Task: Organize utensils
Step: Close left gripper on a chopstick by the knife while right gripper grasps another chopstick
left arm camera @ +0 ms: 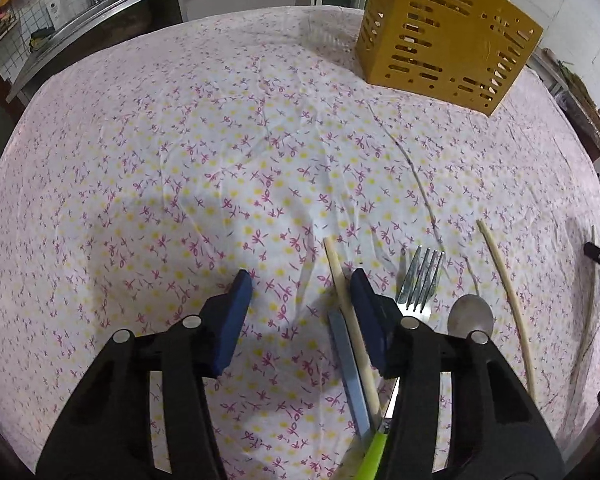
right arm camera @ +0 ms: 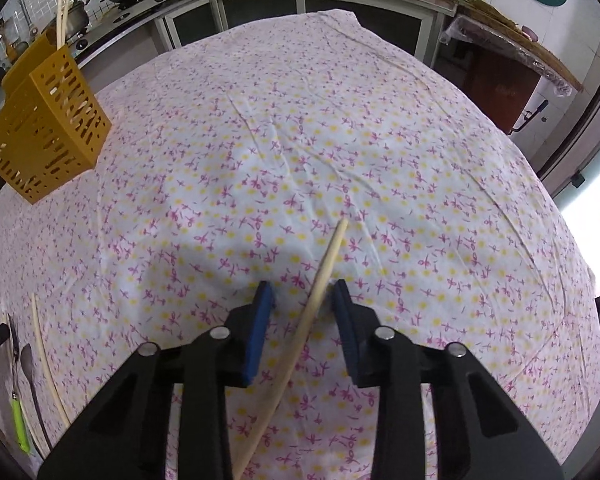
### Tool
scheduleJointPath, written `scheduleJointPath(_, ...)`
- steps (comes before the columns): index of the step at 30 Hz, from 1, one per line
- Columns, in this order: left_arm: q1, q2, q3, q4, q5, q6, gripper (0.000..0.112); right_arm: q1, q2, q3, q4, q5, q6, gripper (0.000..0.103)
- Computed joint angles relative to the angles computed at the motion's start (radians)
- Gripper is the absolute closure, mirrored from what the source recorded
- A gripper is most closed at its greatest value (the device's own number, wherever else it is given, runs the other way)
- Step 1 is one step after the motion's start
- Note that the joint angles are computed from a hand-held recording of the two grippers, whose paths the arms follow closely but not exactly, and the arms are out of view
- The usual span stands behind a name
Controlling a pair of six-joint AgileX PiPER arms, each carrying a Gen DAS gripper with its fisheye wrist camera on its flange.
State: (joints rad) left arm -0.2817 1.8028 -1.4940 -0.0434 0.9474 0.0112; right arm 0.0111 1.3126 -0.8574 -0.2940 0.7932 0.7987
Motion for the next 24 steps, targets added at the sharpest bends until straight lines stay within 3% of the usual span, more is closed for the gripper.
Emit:
scheduleJointPath(3, -0.019, 0.005, -0.006, 0.032, 0.002, -0.019, 0.066, -0.025, -0.003, 0.002, 0.024, -0.024, -0.028, 0.091)
scheduleJointPath(7, -0.013, 0.001, -0.016, -0.019, 0.028, 0.030, 0.093, 0.002, -0.012, 0.010, 0.000, -0.029, -0.008, 0.093)
scheduleJointPath(10, -0.021, 0.004, -0.027, -0.025, 0.042, 0.037, 0.102, 0.014, -0.031, 0.015, 0.013, -0.040, -0.016, 0.096)
scheduleJointPath(24, 0.023, 0.074, -0.111, -0.114, 0.084, 0.102, 0.104, 0.091, -0.032, -0.007, 0.008, -0.037, -0.003, 0.097)
